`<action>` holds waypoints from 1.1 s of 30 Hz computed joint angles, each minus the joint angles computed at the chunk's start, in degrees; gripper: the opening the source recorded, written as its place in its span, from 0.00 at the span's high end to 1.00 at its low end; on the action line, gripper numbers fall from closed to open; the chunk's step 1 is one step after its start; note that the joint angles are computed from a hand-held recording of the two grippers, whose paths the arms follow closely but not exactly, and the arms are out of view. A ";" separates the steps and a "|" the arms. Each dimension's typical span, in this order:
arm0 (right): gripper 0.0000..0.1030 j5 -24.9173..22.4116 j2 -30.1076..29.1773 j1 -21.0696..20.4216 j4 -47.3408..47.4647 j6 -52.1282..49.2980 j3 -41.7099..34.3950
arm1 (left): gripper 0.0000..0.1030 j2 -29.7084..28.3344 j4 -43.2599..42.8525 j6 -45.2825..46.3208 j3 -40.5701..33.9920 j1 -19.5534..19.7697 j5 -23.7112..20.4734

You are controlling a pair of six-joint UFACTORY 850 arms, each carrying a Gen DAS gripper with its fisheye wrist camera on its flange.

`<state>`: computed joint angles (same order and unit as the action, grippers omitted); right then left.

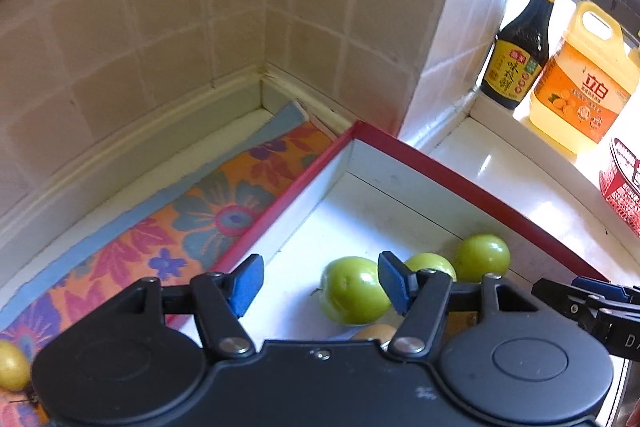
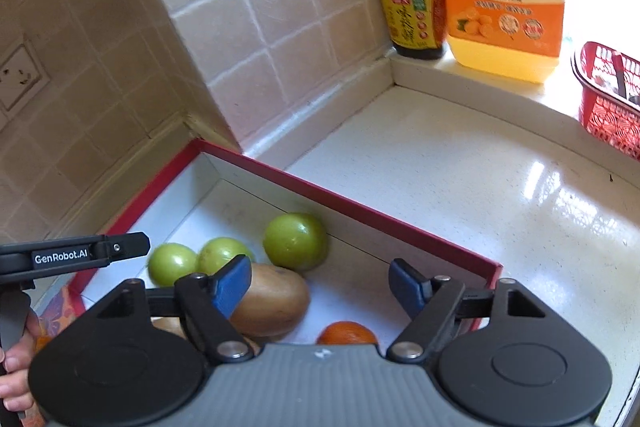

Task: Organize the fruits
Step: 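Carry both green apples into the white box and open both tools, then move both open tools back over the fruit on the cloth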

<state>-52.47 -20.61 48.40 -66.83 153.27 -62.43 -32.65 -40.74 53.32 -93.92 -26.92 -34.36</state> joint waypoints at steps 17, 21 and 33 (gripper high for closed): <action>0.24 -5.13 -3.42 3.31 -2.61 -11.07 -12.25 | 0.23 8.04 -2.40 0.47 5.50 7.53 2.90; 0.23 -5.76 -5.79 4.05 -3.55 -14.62 -17.19 | 0.23 9.97 -4.05 1.96 7.59 10.43 4.29; 0.23 -0.13 -16.20 4.32 -4.19 -25.90 -33.71 | 0.22 11.40 0.29 -2.73 11.00 19.19 7.44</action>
<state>-52.61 -36.81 52.71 -71.02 127.37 -96.13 -21.26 -40.45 50.59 -82.92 -7.73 -26.92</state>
